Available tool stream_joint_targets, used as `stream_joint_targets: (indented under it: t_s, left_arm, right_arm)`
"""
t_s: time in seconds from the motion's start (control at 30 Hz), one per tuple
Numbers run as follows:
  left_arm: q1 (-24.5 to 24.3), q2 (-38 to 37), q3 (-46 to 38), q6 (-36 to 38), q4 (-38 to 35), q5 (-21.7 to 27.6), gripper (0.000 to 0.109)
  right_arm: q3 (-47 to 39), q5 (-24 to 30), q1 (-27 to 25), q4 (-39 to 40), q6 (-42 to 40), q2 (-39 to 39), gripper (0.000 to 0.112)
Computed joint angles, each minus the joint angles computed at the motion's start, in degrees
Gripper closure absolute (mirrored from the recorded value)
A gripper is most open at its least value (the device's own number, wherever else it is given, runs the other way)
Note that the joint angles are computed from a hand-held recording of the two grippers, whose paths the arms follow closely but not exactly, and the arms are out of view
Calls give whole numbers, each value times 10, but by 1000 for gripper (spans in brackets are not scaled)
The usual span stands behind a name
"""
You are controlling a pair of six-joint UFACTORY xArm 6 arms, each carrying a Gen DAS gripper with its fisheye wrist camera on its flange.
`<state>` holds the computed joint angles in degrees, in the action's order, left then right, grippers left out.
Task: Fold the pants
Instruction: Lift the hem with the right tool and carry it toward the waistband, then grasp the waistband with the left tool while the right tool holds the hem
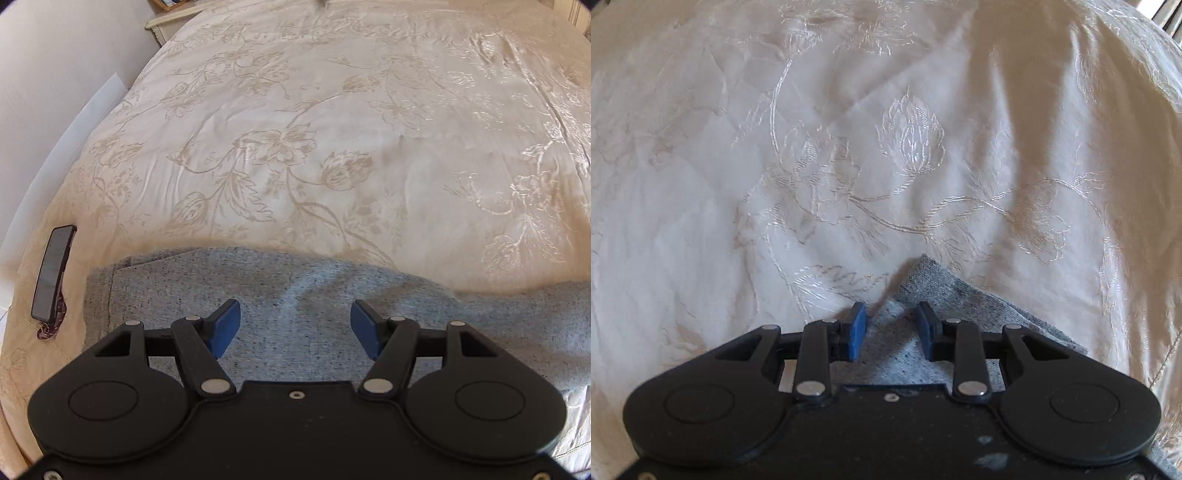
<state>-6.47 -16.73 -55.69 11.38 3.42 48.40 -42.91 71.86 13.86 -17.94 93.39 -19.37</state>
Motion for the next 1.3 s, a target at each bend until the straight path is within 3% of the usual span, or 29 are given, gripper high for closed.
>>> stream_joint_targets:
  t_s: [0.07,0.37,0.53,0.67,0.8,0.87,0.93,1.0,1.13,1.3]
  left_arm:
    - [12,28,-29,4,-4,12,41]
    - [56,219,-240,-31,-22,104,40]
    - [49,313,-340,-82,26,156,40]
    - [36,357,-374,-108,77,216,39]
    - [28,334,-310,-127,109,189,35]
    - [32,322,-285,-130,99,164,49]
    - [31,306,-269,-146,109,153,83]
    - [37,274,-238,-132,97,127,94]
    - [63,186,-170,-83,43,88,100]
    - [116,75,-134,6,-79,106,102]
  right_arm:
    - [17,-2,18,-3,13,-27,104]
    - [54,108,175,-4,121,-197,109]
    - [78,107,198,5,139,-214,109]
    - [86,91,195,7,146,-210,109]
    - [84,95,200,9,157,-216,109]
    - [85,97,205,3,164,-221,109]
    - [90,95,204,0,167,-233,109]
    - [93,96,204,-10,172,-247,109]
    - [72,123,220,-37,169,-262,109]
    - [38,182,267,-66,188,-293,109]
